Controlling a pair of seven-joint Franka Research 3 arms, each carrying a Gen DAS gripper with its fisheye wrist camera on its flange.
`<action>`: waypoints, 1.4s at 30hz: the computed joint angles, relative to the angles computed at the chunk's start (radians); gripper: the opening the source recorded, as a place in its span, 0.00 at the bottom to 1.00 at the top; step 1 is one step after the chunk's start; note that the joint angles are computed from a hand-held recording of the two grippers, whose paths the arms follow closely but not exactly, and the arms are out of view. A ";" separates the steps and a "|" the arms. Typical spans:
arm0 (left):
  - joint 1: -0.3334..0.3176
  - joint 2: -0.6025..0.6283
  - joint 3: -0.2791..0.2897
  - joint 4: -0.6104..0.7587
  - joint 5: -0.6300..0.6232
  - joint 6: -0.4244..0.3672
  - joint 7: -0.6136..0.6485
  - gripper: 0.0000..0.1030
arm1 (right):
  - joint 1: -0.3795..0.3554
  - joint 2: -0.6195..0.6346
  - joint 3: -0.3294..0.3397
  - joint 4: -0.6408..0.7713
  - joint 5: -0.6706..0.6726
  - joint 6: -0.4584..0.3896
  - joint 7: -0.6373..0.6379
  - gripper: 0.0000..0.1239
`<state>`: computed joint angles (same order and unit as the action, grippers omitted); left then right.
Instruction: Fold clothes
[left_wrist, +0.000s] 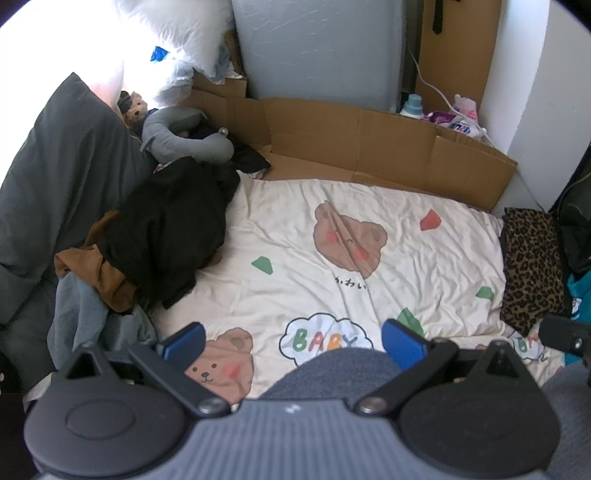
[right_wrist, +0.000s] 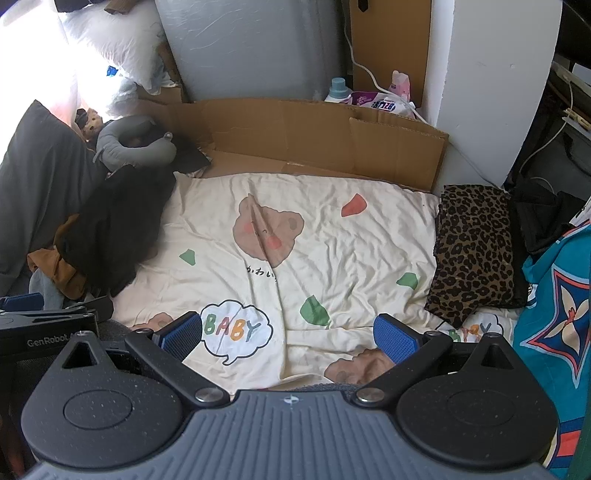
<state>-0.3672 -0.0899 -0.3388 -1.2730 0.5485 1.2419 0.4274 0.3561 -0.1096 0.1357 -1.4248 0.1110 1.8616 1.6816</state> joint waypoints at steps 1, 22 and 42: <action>0.000 -0.001 0.000 -0.001 -0.001 0.001 -0.002 1.00 | 0.000 0.001 -0.001 0.002 0.002 -0.001 0.001 0.82; 0.001 -0.010 -0.002 -0.012 -0.004 0.012 -0.038 1.00 | -0.001 -0.012 0.001 -0.019 -0.008 0.019 -0.001 0.82; -0.002 -0.028 -0.005 0.041 0.082 0.002 0.019 0.99 | 0.008 -0.022 0.016 -0.003 -0.029 0.029 0.036 0.82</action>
